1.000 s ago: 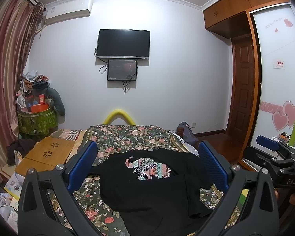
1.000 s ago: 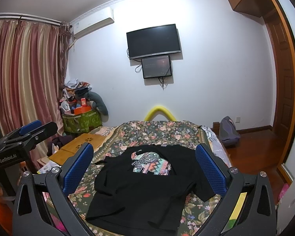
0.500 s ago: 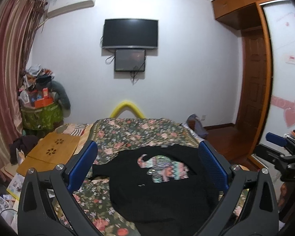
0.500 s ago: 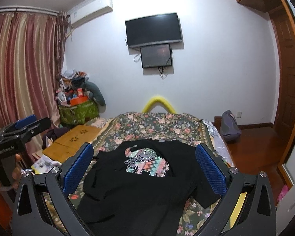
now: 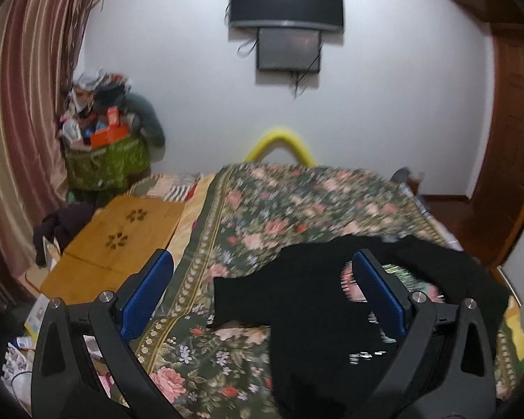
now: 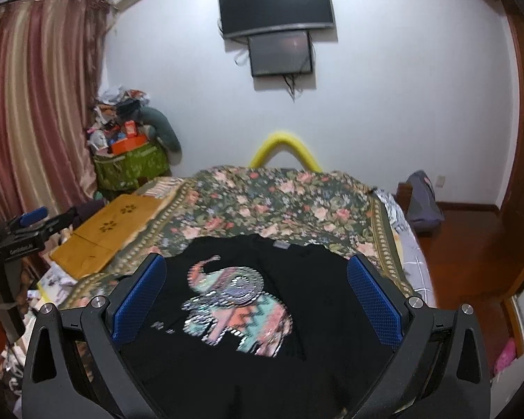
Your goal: Fold small clothes
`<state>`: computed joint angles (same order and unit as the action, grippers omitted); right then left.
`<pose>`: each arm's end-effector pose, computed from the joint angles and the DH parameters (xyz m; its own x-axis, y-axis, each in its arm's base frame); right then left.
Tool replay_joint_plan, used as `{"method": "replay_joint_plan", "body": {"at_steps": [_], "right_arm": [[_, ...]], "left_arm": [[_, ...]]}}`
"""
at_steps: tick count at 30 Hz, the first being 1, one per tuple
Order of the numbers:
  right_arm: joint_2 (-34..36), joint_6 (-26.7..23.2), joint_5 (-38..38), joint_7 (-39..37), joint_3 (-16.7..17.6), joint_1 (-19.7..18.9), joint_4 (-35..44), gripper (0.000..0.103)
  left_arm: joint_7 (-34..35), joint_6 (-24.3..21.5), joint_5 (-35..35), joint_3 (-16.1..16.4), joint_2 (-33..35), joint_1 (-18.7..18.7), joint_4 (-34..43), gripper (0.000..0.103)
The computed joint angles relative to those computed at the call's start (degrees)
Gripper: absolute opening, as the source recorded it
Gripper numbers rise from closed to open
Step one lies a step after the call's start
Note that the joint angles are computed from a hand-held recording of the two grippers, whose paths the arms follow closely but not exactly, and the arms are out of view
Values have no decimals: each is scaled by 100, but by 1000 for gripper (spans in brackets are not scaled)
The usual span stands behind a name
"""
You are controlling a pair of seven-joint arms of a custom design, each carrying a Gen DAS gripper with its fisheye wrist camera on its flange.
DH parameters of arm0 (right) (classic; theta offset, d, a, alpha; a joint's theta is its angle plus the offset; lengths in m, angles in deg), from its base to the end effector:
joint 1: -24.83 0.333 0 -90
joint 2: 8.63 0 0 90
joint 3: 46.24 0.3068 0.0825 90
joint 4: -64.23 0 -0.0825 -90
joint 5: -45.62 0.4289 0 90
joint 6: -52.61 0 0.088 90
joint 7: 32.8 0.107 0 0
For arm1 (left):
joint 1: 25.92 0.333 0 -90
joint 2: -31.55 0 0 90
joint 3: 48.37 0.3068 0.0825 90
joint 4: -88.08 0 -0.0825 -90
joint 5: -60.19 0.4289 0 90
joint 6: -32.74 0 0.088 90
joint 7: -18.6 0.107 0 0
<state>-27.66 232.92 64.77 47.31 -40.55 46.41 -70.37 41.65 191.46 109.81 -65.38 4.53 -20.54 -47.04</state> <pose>0.4848 0.2225 0.5687 0.3865 -0.9154 -0.1127 -0.4365 -0.0739 -0.8967 0.4871 -0.1492 0.5592 0.2369 -0.9715 0.0119 -0.4697 -0.1253 -0.8739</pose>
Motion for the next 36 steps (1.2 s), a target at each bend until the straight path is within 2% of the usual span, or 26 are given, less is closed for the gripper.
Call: {"method": "replay_joint_plan", "body": {"at_steps": [2,7,9,12,15,17,20,21,23,24,27,30,34,35,36], "right_arm": [[345,-175,-124,72,69,-193,296,103],[1088,-672,-235,-85,-45,-254,936,103],[1276,-813,-261,-125,-58,-286,1095,103],[1571,-1033,-296,-198,-86,-339,1349,103],[1831,-1240,-150,-340,-121,-379,1586,103],[2024,-1323,-264,-264,-131,-418,1769,102],[2190,-1429,-349,-251,-147,-457,1905,99],[2255,-1478,-383,-244,-149,-462,1967,98],[2267,-1532,-431,-210,-153,-469,1961,96],[2358,-1535,-335,-311,-141,-491,2046,96],[2349,-1543,-128,-495,-112,-524,2033,96],[2319,-1518,57,-662,-97,-543,2019,96],[2283,-1469,136,-792,-106,-547,1986,96],[2292,-1476,140,-809,-107,-545,1998,96],[2290,-1476,132,-820,-108,-542,1995,96]], "left_arm": [[130,73,-189,186,287,-17,49,103],[838,114,-1185,741,994,-245,180,103],[1121,27,-1615,899,1293,-294,273,91],[1634,-88,-2314,1102,1680,-382,404,84],[2200,-186,-3182,1251,2015,-463,526,80],[2747,-254,-4006,1339,2206,-528,588,79],[3344,-263,-5055,1362,2396,-546,635,78],[3435,-296,-5203,1349,2467,-520,685,78],[3593,-446,-5394,1321,2672,-453,871,76],[3642,-559,-5415,1303,2767,-417,983,68],[4146,-916,-5807,1243,3232,-268,1486,54],[3974,-1152,-5640,1215,3654,-176,1906,51],[4054,-1159,-5365,1122,3984,-152,2185,49],[3984,-1057,-5238,1121,4029,-179,2184,40],[3874,-1042,-5136,1130,4072,-195,2205,22]]}}
